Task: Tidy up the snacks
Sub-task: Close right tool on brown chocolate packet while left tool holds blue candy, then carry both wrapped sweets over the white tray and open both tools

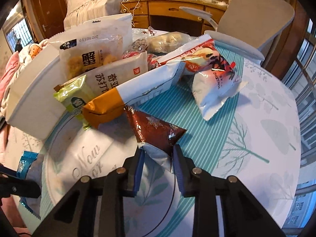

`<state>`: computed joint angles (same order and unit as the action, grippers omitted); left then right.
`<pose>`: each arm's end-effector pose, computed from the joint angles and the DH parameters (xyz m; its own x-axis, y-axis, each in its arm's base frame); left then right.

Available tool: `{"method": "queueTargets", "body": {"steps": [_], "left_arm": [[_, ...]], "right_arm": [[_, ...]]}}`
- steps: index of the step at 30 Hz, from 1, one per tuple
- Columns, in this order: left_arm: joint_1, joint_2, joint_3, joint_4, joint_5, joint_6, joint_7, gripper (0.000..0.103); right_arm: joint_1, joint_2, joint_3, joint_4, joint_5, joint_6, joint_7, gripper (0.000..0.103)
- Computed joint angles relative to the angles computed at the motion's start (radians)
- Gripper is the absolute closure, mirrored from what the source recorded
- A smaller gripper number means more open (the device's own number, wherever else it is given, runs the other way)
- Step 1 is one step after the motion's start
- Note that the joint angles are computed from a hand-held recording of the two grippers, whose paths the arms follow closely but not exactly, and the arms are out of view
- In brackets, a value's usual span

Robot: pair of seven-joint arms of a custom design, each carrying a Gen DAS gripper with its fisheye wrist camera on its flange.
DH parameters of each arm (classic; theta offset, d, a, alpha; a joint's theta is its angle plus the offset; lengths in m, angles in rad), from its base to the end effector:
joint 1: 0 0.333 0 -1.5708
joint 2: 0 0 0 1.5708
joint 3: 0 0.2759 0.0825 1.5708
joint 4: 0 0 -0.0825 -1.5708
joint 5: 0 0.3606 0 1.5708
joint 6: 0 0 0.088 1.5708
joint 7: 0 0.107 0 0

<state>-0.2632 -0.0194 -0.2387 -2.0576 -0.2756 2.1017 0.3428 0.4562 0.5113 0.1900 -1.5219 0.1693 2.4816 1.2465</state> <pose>0.4597 -0.2675 0.4217 0.7597 -0.6384 0.1239 -0.6489 -0.7316 0.2089 0.5656 0.3982 0.3929 0.7408 -0.6648 -0.0966 -0.6222 -0.6249 -0.4715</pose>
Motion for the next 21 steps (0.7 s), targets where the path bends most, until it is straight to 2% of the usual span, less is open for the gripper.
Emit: {"method": "queueTargets", "body": {"steps": [11, 18, 21], "left_arm": [[-0.001, -0.025, 0.001, 0.058, 0.011, -0.05, 0.103, 0.079], [0.001, -0.065, 0.007, 0.048, 0.005, -0.025, 0.239, 0.079], [0.004, -0.117, 0.017, 0.022, -0.008, -0.027, 0.318, 0.079]], "right_arm": [[-0.035, -0.149, 0.01, -0.159, 0.101, -0.065, 0.041, 0.075], [-0.014, -0.237, 0.001, -0.241, 0.098, -0.089, 0.089, 0.075], [0.001, -0.272, -0.004, -0.271, 0.081, -0.083, 0.138, 0.075]]}}
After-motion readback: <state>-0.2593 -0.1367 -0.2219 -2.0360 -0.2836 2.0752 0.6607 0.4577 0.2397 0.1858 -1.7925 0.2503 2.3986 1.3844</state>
